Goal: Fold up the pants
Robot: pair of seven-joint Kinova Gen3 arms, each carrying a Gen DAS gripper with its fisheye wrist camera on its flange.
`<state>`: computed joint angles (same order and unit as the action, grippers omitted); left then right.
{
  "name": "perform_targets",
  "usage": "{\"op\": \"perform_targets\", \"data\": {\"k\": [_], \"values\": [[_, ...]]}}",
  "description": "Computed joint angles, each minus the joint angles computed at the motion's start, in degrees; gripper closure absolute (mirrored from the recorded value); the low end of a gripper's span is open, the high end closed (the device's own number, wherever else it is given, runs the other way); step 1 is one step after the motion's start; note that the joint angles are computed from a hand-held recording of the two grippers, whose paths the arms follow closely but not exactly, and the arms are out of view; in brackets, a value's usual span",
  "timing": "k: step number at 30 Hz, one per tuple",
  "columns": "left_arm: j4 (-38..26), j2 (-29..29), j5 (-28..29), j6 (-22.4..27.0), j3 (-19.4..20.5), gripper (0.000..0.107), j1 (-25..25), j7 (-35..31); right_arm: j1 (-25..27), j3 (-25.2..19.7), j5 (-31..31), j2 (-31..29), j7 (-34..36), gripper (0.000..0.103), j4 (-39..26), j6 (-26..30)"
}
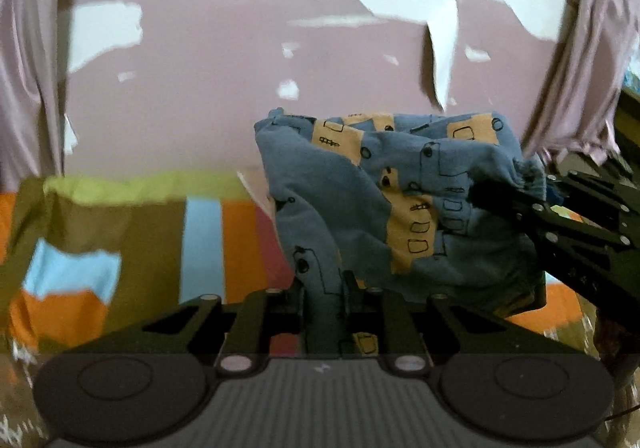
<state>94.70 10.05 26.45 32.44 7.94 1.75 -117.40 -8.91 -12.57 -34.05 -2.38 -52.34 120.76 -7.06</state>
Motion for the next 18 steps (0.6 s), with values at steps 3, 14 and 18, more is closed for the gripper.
{"op": "perform_targets", "data": {"k": [3, 14, 18], "values": [[-2.68, 1.96, -2.49, -1.02, -0.56, 0.089, 0.77, 1.69, -3.16, 5.89, 6.78, 4.23, -4.04, 0.081, -7.74, 6.83], [-11.95, 10.41, -7.77, -3.14, 1.10, 0.089, 0.38, 2.75, -9.32, 15.30, 21.12, 18.55, -12.67, 0.081, -32.69, 28.79], [-13.52, 14.91, -7.85, -2.14, 1.42, 0.089, -0.49, 4.40, -1.76, 7.25, 23.36, 22.53, -17.21, 0.081, -31.97, 27.14]]}}
